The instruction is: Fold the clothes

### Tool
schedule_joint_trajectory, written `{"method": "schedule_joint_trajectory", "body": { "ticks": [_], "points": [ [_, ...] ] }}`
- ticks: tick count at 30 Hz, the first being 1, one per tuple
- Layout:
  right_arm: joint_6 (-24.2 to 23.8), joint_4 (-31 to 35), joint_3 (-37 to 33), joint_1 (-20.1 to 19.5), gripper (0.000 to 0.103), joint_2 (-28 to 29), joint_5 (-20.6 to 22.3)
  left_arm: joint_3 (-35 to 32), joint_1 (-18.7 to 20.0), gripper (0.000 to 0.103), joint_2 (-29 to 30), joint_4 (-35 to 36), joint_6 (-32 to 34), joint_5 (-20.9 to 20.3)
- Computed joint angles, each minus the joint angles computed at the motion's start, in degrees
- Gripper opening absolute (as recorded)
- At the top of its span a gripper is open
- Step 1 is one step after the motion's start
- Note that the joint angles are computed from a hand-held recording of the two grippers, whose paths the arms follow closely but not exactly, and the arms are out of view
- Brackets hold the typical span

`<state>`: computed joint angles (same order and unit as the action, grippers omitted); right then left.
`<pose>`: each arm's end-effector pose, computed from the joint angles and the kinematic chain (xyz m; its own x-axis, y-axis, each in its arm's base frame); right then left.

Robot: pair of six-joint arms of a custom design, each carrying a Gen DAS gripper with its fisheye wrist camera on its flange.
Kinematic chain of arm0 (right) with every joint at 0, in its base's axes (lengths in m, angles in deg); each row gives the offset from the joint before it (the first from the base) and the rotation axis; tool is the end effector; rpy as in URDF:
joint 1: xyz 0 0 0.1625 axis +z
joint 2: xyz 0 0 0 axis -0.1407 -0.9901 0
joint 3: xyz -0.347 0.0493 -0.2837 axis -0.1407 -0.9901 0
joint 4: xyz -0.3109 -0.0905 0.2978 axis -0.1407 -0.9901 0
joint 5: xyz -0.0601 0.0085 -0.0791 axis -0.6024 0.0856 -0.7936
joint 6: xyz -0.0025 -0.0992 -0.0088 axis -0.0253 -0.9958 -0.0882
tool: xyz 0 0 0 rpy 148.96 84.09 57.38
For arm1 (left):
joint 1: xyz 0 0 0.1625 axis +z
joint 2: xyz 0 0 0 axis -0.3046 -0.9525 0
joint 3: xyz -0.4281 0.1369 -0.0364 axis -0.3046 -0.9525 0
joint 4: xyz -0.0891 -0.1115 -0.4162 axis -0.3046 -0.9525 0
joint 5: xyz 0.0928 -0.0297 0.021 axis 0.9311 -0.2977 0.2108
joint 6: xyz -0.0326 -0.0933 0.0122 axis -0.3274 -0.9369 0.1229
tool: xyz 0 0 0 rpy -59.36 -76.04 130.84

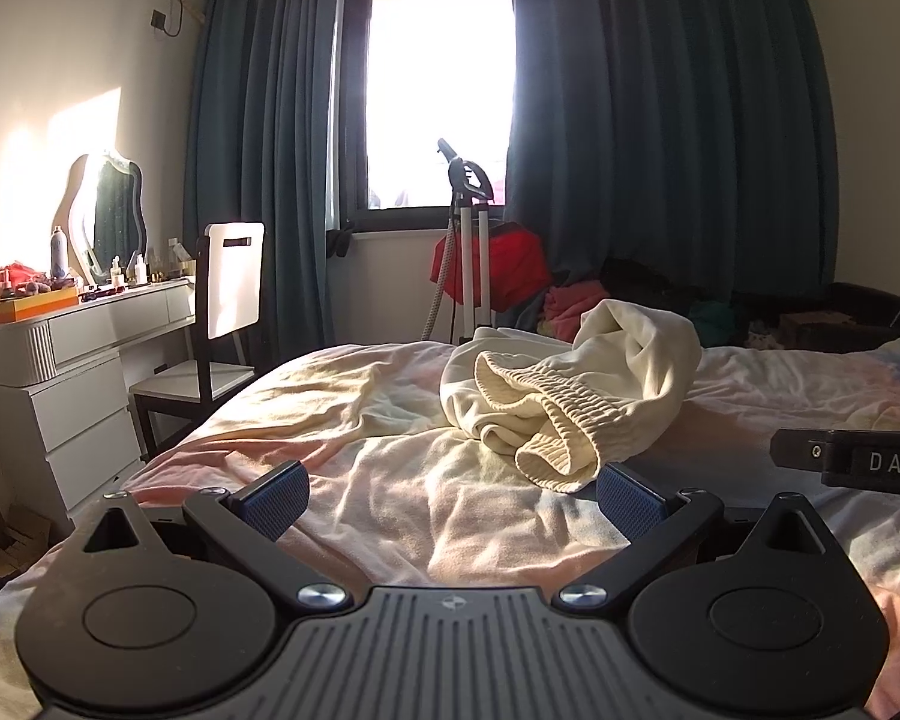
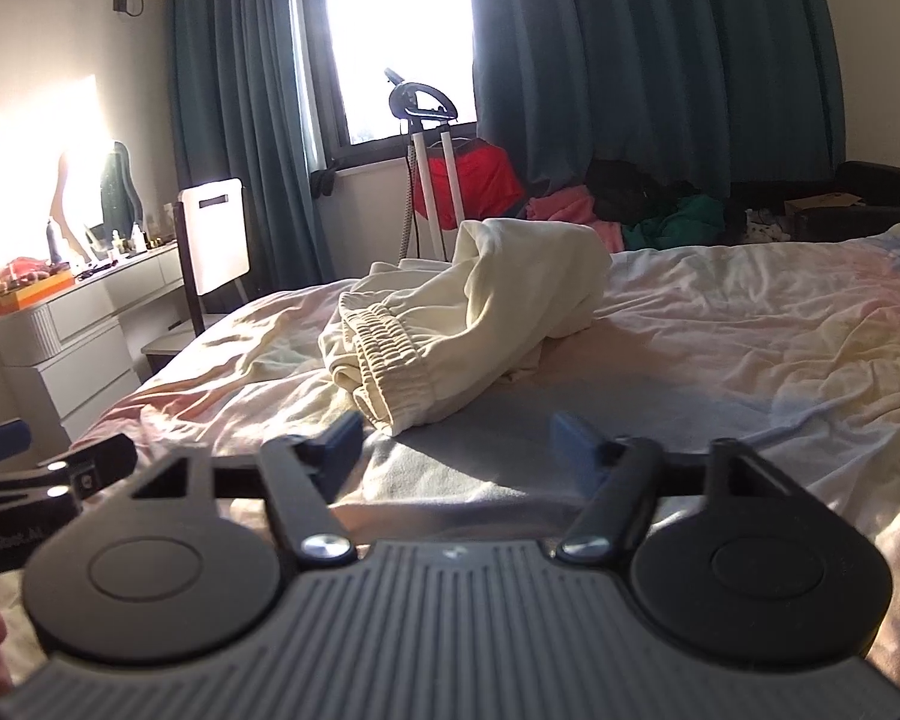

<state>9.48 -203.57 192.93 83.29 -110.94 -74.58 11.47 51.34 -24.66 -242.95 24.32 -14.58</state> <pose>-0.0134 -0.6208 0.3983 -0.8134 -0.1150 0.5702 -0.5697 0.3557 -0.7409 -0.4123 -0.5452 -0.0033 -0.6723 -0.0398 -0.7392 0.7016 0.2840 -0.6535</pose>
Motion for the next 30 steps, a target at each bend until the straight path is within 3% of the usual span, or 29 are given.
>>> {"method": "schedule_joint_trajectory", "body": {
  "ticks": [1,3,9,11,17,21,26,30],
  "points": [
    [0.2,-0.2,0.0,0.0,0.064,0.0,0.1,0.1,0.0,0.103,0.0,-0.4,0.2,-0.1],
    [0.7,-0.6,0.1,-0.1,0.047,0.0,0.2,0.2,-0.1,0.103,-0.1,-1.4,0.8,-0.3],
    [2.3,-1.1,0.6,-0.1,0.034,-0.5,0.8,-0.2,-0.6,0.103,0.3,-4.3,4.2,-0.9],
    [2.9,-0.7,0.5,0.0,0.024,-0.8,0.2,-0.7,-0.7,0.103,0.6,-3.8,4.4,-0.2],
    [6.1,4.3,-0.6,-0.7,0.023,-2.3,1.7,0.6,-0.5,0.103,-1.2,3.0,-2.8,-1.4],
    [6.2,3.8,-0.6,-0.9,0.024,-2.2,1.7,-2.0,-0.6,0.103,-2.1,8.0,-4.3,-2.2],
    [5.1,4.4,-0.8,-1.3,0.024,-2.0,2.5,-7.3,0.4,0.103,-1.5,9.1,0.7,-3.6],
    [4.0,7.6,-2.5,-1.2,0.027,-1.3,2.1,-8.4,1.9,0.103,-0.6,4.9,4.4,-4.0]
  ]
}}
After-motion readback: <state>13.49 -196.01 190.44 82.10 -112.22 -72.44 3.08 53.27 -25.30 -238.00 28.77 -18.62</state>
